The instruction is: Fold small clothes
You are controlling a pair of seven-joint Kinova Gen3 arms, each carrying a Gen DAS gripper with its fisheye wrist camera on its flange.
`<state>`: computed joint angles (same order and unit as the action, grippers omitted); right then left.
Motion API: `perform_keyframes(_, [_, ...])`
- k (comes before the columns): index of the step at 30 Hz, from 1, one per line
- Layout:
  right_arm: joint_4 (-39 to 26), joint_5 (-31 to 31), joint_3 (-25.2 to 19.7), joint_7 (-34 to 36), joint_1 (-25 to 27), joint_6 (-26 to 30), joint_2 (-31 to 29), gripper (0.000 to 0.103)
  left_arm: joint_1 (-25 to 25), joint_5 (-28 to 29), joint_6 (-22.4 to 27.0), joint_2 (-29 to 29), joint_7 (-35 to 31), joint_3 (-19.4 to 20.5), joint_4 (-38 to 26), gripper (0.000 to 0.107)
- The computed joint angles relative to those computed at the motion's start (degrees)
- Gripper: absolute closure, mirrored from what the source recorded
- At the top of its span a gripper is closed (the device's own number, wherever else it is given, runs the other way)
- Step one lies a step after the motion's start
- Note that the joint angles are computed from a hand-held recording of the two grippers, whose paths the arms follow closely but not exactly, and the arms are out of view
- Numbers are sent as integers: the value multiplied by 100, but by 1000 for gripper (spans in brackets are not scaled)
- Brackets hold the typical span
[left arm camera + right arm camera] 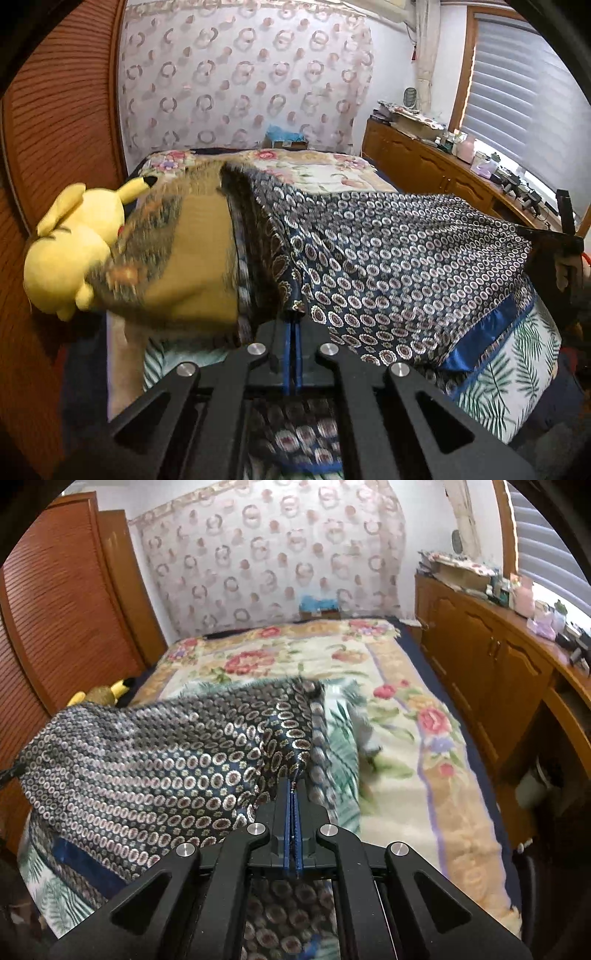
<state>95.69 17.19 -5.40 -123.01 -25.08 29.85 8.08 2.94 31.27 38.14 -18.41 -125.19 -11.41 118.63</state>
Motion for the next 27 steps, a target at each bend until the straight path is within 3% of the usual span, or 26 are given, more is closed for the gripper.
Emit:
perform_keyframes(12, [388,12,-71,-24,35,-18,-176,103,-48,-198,-72,-49,191,-9,261,107])
perform_keyframes(16, [101,594,-225,-436,-51,424,5,103,-89,-318,-175,-90,235,86,321,107])
perform_keyframes(19, [-106,1293,30,-914,-641,916,170,102,-96,-485,-249,-80,344,173,331,107])
perform_keyframes(21, [-75,1662,-7,-1283,-754,968,185,98,-71,-531,-285,-97,405,175,360,107])
perform_keyframes(24, [-58,2361,155,-1925,-1127,1152,168,84,-37,-598,-345,-147,529,214,415,107])
perform_keyframes(27, [2,2757,30,-2333,-1132,1140,113,66,-6,-690,-406,-206,675,279,470,107])
